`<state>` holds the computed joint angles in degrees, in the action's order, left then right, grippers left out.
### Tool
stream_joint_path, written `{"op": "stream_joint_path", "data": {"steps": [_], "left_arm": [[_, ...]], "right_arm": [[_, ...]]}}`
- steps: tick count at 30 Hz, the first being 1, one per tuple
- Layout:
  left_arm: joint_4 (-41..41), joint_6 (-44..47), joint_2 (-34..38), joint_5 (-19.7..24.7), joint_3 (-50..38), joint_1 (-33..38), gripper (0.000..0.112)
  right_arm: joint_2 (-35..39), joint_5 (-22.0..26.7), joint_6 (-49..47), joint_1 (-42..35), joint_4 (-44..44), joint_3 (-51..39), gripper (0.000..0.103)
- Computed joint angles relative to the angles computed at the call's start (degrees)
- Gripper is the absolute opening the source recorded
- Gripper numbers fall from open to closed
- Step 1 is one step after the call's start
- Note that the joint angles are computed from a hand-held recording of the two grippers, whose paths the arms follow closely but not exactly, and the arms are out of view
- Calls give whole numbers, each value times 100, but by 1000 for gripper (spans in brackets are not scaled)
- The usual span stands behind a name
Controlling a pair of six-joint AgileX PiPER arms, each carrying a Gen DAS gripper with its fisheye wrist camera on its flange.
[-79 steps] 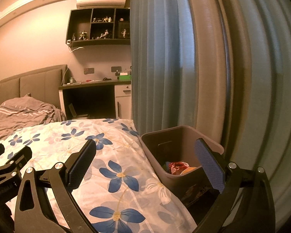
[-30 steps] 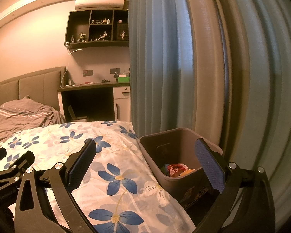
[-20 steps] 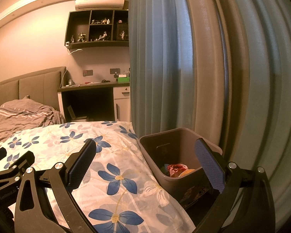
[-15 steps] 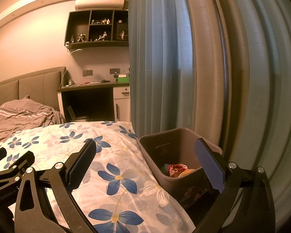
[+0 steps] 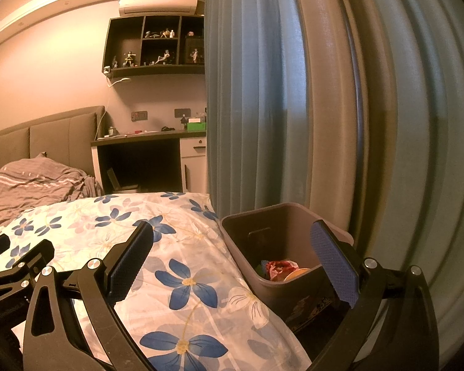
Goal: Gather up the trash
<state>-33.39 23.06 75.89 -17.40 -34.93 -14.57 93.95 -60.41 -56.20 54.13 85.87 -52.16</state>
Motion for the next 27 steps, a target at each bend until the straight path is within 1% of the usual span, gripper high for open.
{"op": "stream_joint_path", "data": {"steps": [3,7,9,11,14,15,21,22,25,27], "left_arm": [[-19,16,-8,-22,18,-36,97],[16,-53,-65,-172,130,-190,97],[-277,236,-110,-222,143,-218,97],[-623,593,-125,-263,141,-262,93],[-625,658,-118,-203,96,-224,92],[-824,850,-148,-231,112,-296,92],[-970,1002,-231,-130,107,-294,92],[-820,868,-197,-121,92,-254,92],[-968,990,-229,-140,110,-298,93],[-854,896,-219,-104,91,-239,93]], "right_arm": [[3,-6,-8,2,6,-3,97],[-16,13,-22,-12,14,4,97],[-5,-11,-11,-5,9,0,97],[-17,6,-11,-23,9,8,97],[-22,5,-15,-30,7,11,97],[-35,2,4,-24,6,36,97],[-46,-11,17,-31,-2,53,97],[-51,-23,28,-28,2,63,97],[-69,5,29,-52,-11,72,97],[-67,-1,40,-42,-28,87,97]]}}
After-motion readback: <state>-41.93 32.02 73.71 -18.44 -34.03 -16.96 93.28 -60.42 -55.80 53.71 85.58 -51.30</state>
